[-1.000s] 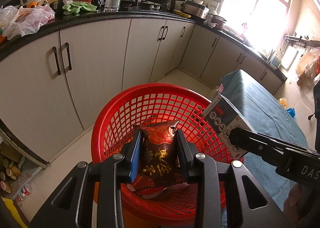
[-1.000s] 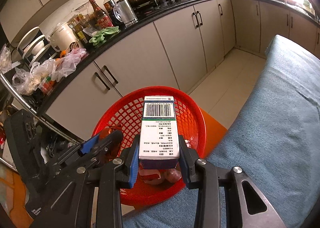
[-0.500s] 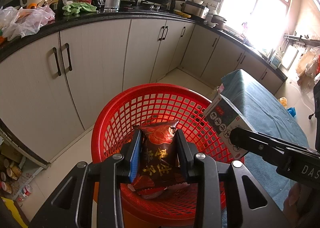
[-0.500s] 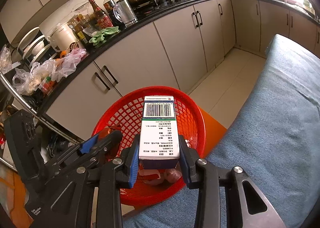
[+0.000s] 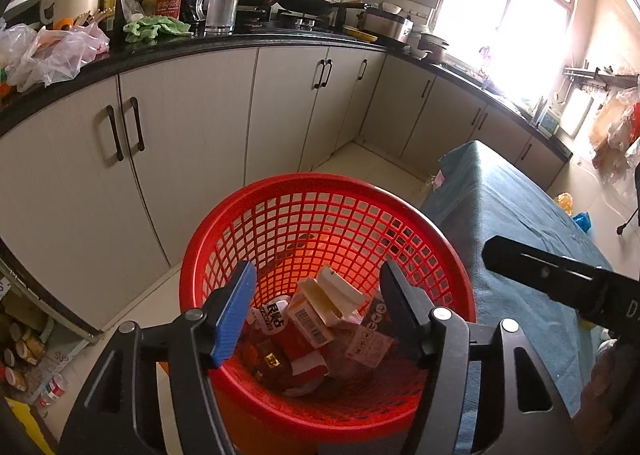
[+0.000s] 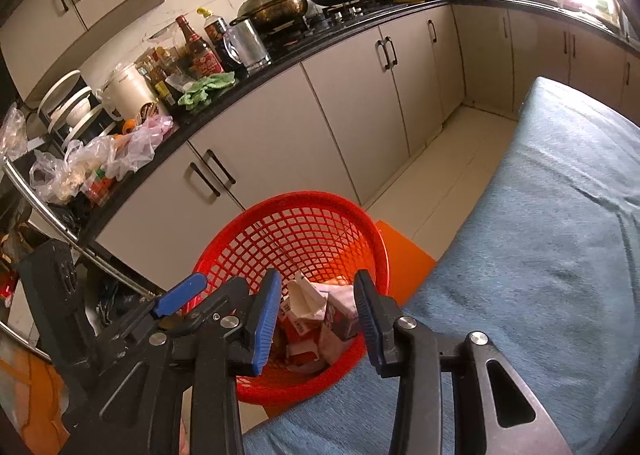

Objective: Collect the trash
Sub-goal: 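Carry both items to the red basket and open both tools to drop them, then return both tools to the table toward the remaining trash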

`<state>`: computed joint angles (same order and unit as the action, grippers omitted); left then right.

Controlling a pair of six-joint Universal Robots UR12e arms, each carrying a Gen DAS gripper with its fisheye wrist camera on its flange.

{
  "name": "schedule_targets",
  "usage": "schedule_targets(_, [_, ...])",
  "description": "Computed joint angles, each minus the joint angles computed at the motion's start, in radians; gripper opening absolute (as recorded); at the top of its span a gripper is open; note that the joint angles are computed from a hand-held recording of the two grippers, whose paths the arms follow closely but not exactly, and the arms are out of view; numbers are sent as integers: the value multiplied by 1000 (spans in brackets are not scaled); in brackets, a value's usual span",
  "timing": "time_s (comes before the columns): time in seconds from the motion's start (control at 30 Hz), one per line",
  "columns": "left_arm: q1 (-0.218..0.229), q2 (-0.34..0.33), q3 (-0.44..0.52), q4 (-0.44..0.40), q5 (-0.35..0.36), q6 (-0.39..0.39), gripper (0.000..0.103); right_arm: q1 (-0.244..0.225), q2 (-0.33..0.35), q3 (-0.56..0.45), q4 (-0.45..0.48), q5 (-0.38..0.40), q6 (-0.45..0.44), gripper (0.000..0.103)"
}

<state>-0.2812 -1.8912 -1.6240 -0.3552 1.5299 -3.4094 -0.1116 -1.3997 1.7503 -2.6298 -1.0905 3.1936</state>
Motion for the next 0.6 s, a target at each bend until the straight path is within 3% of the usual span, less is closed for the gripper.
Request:
schedule_targets(0.37, [-15,22,-10,6,-12,17,66,-41,-62,67,-38,7,17,41])
schedule_targets(0.6, [-56,34,-1,3,-20,60,67,-92,-132,134,-66,16,22,41])
